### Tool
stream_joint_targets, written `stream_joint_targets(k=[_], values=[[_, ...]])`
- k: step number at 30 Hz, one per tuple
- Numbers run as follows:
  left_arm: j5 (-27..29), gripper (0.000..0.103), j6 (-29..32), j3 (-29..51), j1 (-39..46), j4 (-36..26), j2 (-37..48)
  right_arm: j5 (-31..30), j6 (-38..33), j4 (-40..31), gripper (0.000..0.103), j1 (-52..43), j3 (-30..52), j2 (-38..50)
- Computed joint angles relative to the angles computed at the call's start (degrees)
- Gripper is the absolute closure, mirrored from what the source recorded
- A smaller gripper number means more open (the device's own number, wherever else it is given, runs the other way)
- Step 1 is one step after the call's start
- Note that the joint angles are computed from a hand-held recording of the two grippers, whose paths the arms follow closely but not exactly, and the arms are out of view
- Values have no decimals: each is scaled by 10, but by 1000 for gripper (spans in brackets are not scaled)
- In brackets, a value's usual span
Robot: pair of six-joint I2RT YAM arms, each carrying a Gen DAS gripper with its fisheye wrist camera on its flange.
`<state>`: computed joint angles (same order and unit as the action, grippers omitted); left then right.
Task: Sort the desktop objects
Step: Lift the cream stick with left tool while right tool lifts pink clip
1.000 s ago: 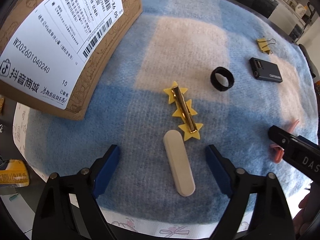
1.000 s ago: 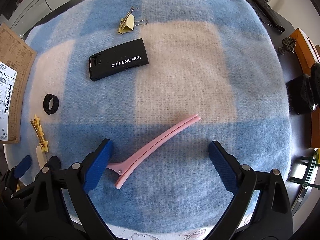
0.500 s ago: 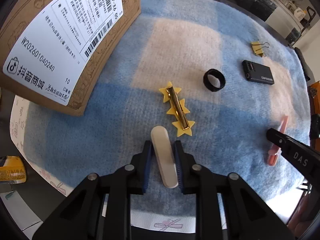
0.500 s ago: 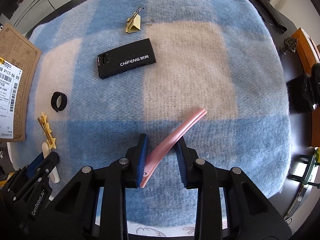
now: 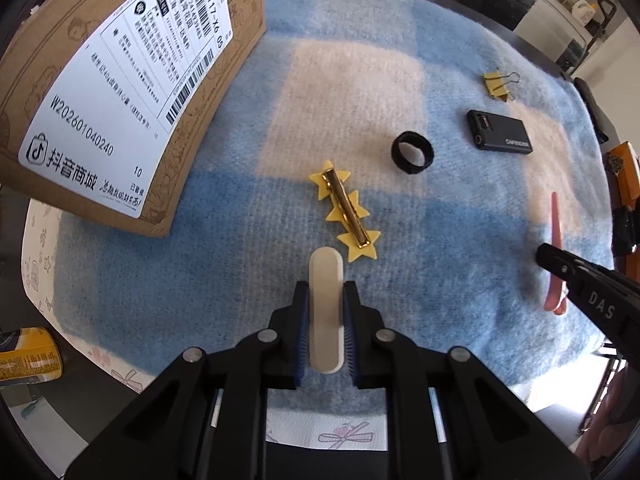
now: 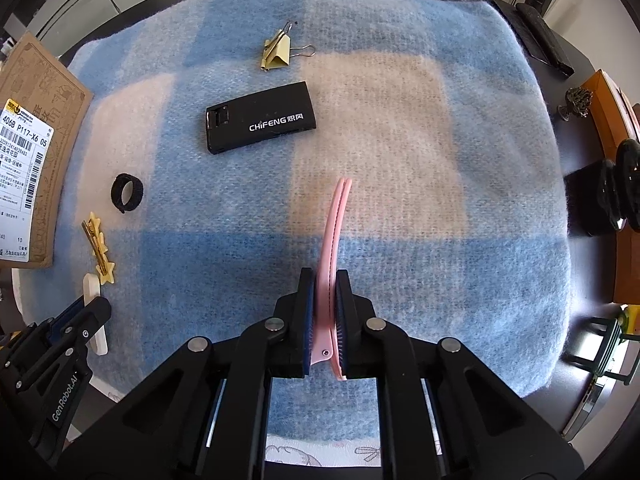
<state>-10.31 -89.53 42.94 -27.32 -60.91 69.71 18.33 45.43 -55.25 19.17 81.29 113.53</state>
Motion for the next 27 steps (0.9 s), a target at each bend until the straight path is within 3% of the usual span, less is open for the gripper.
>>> stream_joint_targets(k=[13, 15, 17, 18, 19, 21, 25, 27], values=[[3, 87, -31, 89, -59, -102, 20, 1, 26, -7, 94, 17, -18, -31], [-11, 87, -74, 103, -103, -107, 32, 5, 33, -21, 94, 24, -11, -35], [-9, 87, -129, 173, -152, -149, 84, 10, 42, -42, 94, 31, 0, -43], [0, 87, -85, 190, -134, -128, 78, 14, 47, -52, 94, 34, 6, -48], [-20, 87, -54, 178, -87, -167, 62, 16, 44, -71, 94, 31, 22, -52], [-7, 87, 55, 131, 13, -139, 6, 20, 26, -123, 94, 12, 77, -58], [-20, 87, 161, 149, 106, -134, 9, 31, 27, -167, 94, 15, 79, -100], [-16, 87, 171, 173, 115, -153, 6, 36, 29, -188, 94, 21, 102, -98]])
